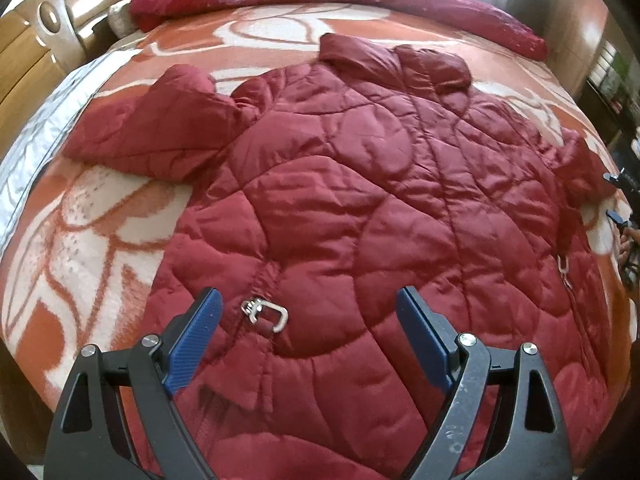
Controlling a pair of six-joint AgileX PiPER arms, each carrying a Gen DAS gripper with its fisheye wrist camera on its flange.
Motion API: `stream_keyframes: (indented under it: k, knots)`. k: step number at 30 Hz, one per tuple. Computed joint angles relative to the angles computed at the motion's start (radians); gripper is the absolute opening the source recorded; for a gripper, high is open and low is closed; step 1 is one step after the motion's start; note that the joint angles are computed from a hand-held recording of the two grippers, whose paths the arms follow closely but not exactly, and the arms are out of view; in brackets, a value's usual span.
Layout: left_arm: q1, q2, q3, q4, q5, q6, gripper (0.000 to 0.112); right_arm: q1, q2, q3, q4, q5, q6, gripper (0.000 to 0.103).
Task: Fold large clothes
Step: 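Grasp the jacket sleeve cuff with the right tool and lift it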
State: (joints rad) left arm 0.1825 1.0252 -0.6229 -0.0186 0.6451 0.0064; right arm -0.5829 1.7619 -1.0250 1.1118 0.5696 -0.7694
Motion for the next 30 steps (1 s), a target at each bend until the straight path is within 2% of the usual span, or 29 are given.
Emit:
stream_keyframes:
  k: [4,5,6,8,11,14,23,30]
  knots:
    - [0.063,0.06,-0.015,-0.116,-0.007,0.122,0.09,-0.003,0.109,-0.1,0.012,0.014,0.052,0.087]
    - [0.066,0.074,-0.02,-0.122,-0.006,0.128,0.09,-0.004,0.128,-0.116,0.041,0.01,0.035,0.082]
    - [0.065,0.084,-0.023,-0.126,-0.004,0.129,0.09,-0.006,0.136,-0.123,0.061,0.006,0.023,0.075]
    - [0.071,0.104,-0.025,-0.149,-0.01,0.152,0.09,-0.004,0.162,-0.159,0.031,0.016,0.076,0.032]
    - [0.069,0.115,-0.024,-0.176,-0.017,0.169,0.09,-0.033,0.187,-0.179,0.081,0.077,0.065,0.013]
    - [0.078,0.128,-0.025,-0.234,-0.014,0.214,0.09,-0.033,0.123,-0.134,0.136,0.076,-0.028,0.008]
    - [0.15,0.123,-0.033,-0.375,0.02,0.387,0.09,0.09,-0.153,0.0,0.173,0.1,-0.133,0.008]
    - [0.271,0.12,-0.04,-0.485,0.08,0.554,0.09,0.364,-0.286,0.023,0.18,0.104,-0.099,0.008]
